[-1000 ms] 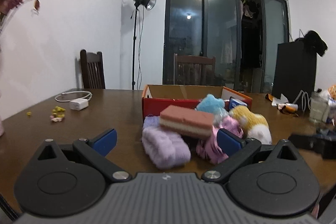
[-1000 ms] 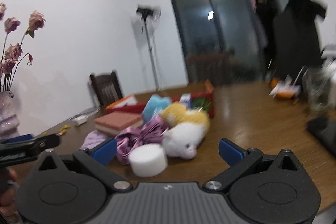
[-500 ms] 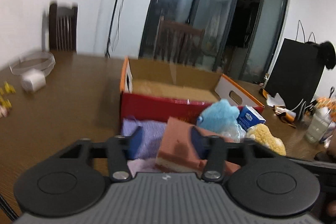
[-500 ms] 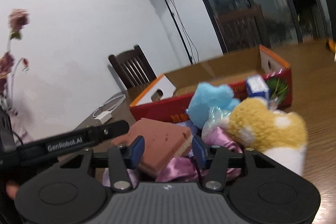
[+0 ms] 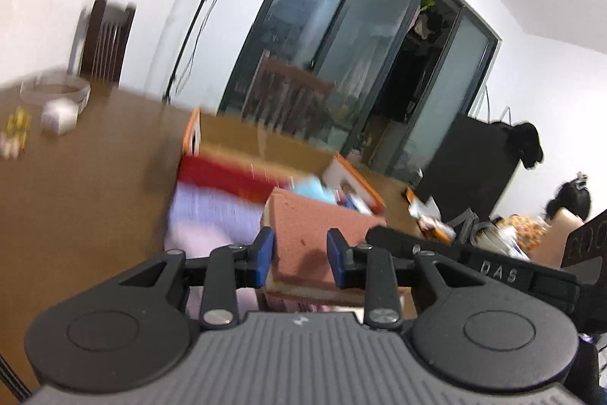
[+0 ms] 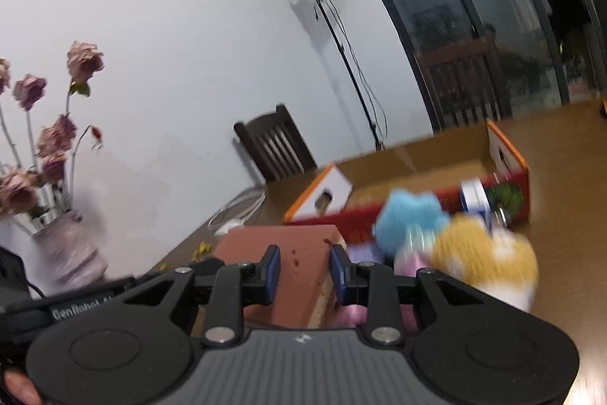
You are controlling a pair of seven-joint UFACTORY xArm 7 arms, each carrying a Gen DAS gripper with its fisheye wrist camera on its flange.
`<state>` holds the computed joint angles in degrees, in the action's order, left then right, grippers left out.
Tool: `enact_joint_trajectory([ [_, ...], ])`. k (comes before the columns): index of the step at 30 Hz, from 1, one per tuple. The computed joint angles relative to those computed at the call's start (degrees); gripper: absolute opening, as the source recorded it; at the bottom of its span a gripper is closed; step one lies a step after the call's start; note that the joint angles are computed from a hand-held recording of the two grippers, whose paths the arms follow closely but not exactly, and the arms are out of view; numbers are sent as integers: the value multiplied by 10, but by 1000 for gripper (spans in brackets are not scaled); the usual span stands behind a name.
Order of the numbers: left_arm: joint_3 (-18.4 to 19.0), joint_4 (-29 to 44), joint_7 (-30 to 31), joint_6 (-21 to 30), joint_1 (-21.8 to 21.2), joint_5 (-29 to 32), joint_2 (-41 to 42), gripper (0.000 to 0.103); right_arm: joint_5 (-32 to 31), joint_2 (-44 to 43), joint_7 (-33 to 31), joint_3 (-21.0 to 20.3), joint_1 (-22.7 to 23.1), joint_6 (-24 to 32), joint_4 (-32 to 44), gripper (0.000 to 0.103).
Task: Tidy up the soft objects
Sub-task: 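Close both grippers on the pink-and-cream sponge block and lift it, then carry the sponge block into the cardboard box and open both grippers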
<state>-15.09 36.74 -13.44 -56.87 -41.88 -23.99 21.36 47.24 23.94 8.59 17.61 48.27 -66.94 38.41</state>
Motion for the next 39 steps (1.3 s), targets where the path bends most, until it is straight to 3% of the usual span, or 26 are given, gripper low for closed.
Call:
enact_joint_trajectory([
  [4, -24, -36, -12, -36, -41, -47, 16, 31, 104, 4, -41, 36, 57, -22, -25, 28],
  [6, -25, -38, -15, -54, -54, -55, 39, 34, 127, 13, -27, 50, 71, -26, -38, 30],
  [9, -26, -37, -25, -16, -55, -52, 48, 34, 119, 30, 39, 56, 68, -7, -54, 31],
  [10, -24, -35, -22, -17, -61, -56, 53, 35, 124, 35, 47, 55, 71, -4, -54, 31],
  [14, -20, -48, -29, -43, -65, -57, 48, 56, 131, 43, 80, 52, 86, -36, -67, 35],
  [18, -20, -51, -40, -40, -58, -56, 46, 57, 140, 39, 85, 56, 93, -48, -73, 35],
  [21, -19, -47, -40, -26, -57, -57, 45, 56, 136, 46, 91, 55, 92, -46, -71, 35],
  [25, -16, -43, -46, -26, -51, -33, 52, 41, 128, 51, 95, 51, 88, -35, -67, 35],
  [27, -17, -43, -64, -14, -35, 5, 54, 28, 116, 53, 104, 48, 83, -32, -70, 31],
  [28, -17, -42, -69, -9, -33, 7, 53, 28, 100, 54, 113, 46, 78, -28, -74, 25],
  [31, -18, -47, -84, -8, -26, 20, 30, 27, 95, 48, 117, 43, 76, -23, -76, 25],
  [34, -5, -30, -59, -19, -19, 32, 2, 27, 98, 9, 91, 37, 73, -30, -81, 25],
  [36, 7, 7, -45, 11, 5, 62, -10, 27, 73, -33, 64, 24, 52, -21, -86, 25],
  [39, 26, 112, -39, 99, 49, 102, 2, 27, -7, -93, 4, -12, -12, 47, -65, 25],
])
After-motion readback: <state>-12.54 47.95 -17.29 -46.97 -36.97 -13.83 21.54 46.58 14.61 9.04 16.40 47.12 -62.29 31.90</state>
